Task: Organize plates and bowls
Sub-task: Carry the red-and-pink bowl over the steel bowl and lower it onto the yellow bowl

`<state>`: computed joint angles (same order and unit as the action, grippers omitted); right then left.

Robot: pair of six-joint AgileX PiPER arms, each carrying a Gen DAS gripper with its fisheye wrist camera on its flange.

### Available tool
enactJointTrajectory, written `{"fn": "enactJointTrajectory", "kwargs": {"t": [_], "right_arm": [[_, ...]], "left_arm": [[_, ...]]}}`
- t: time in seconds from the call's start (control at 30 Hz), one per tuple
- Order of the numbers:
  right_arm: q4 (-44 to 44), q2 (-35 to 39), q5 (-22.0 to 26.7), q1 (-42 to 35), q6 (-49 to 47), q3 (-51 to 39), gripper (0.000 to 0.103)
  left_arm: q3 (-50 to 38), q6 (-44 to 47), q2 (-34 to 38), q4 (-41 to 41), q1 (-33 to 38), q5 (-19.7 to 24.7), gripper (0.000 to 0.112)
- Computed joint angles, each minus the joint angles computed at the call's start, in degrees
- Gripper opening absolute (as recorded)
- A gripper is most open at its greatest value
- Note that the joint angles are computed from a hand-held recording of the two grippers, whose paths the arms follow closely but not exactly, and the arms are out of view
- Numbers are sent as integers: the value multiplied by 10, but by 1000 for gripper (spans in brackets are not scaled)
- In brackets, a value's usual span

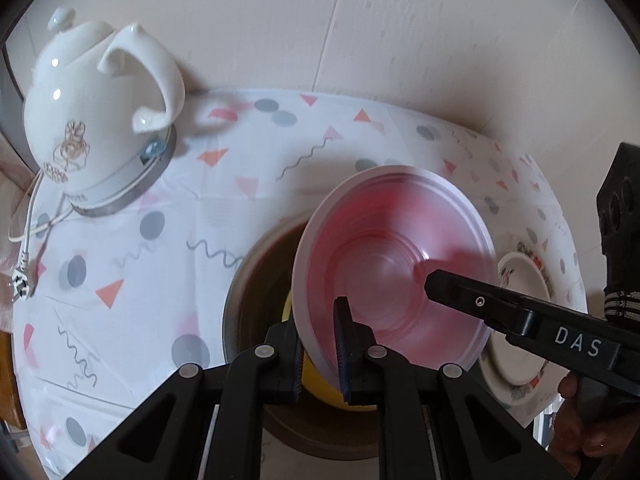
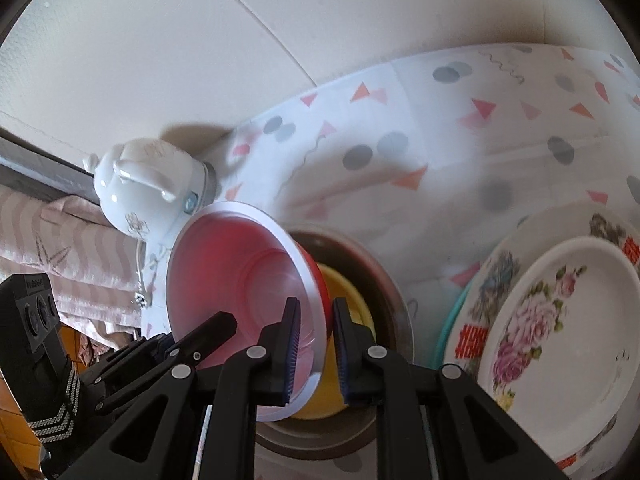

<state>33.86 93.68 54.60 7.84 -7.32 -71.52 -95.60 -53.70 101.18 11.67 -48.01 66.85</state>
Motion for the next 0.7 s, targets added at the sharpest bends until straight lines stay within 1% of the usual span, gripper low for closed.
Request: {"fn": "enactJointTrajectory", "kwargs": {"t": [0.3, 0.33, 0.4, 0.5, 0.7], "right_arm": [[-18, -16, -5, 14, 12, 28, 17], [-20, -29, 8, 7, 9, 33, 17], [-23, -27, 8, 10, 9, 35, 17], [-30, -41, 22, 5, 10, 41, 17], [-47, -46, 18, 14, 13, 41, 17]], "left_arm": [[12, -3, 3, 1, -16, 7, 14], [11, -4, 5, 1, -17, 9, 14], [10, -7, 6, 5, -20, 12, 14], [7, -8, 10, 6, -23, 19, 14], [7, -17, 14, 11, -28, 25, 14]]}}
